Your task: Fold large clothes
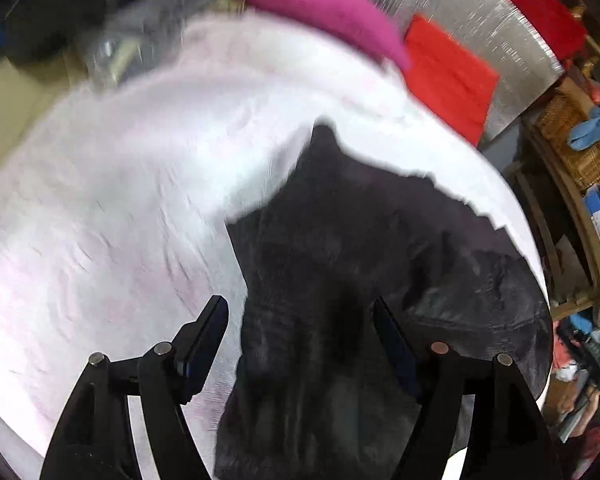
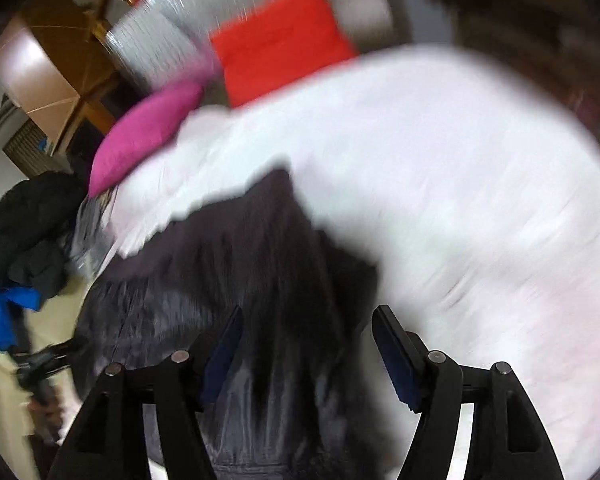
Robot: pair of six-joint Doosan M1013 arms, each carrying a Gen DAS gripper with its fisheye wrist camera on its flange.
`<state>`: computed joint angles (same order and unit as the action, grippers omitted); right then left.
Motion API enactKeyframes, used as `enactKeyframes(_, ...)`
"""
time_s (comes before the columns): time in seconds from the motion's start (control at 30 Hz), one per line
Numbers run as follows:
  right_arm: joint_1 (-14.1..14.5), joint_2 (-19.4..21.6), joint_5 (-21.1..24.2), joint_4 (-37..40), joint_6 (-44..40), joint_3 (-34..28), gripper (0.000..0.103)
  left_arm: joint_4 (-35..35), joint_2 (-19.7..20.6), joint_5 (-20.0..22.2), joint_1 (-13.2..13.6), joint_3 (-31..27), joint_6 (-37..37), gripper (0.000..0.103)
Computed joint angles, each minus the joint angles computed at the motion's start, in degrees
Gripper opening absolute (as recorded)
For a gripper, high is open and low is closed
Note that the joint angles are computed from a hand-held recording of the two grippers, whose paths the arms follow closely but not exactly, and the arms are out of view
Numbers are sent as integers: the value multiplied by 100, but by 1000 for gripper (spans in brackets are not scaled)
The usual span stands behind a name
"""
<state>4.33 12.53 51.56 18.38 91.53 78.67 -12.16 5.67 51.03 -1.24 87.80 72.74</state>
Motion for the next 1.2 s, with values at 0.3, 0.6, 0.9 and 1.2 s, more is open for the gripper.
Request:
enactKeyframes(0.3, 446, 182, -70, 23, -1049, -236, 38, 1198, -19, -374, -471, -64, -403, 76)
enactKeyframes(0.6, 654, 538, 665, -1037, -168, -504, 41, 2284, 448, 635, -753, -268, -898, 86)
enactKeyframes(0.9, 1034, 548, -335, -1269, -8, -571, 74, 3971, 394, 762, -1278, -155, -1474, 86)
enactKeyframes(1.2, 1045, 889, 553, -1803, 543, -917, 74, 4432, 320, 639, -1377, -23, -1518, 86)
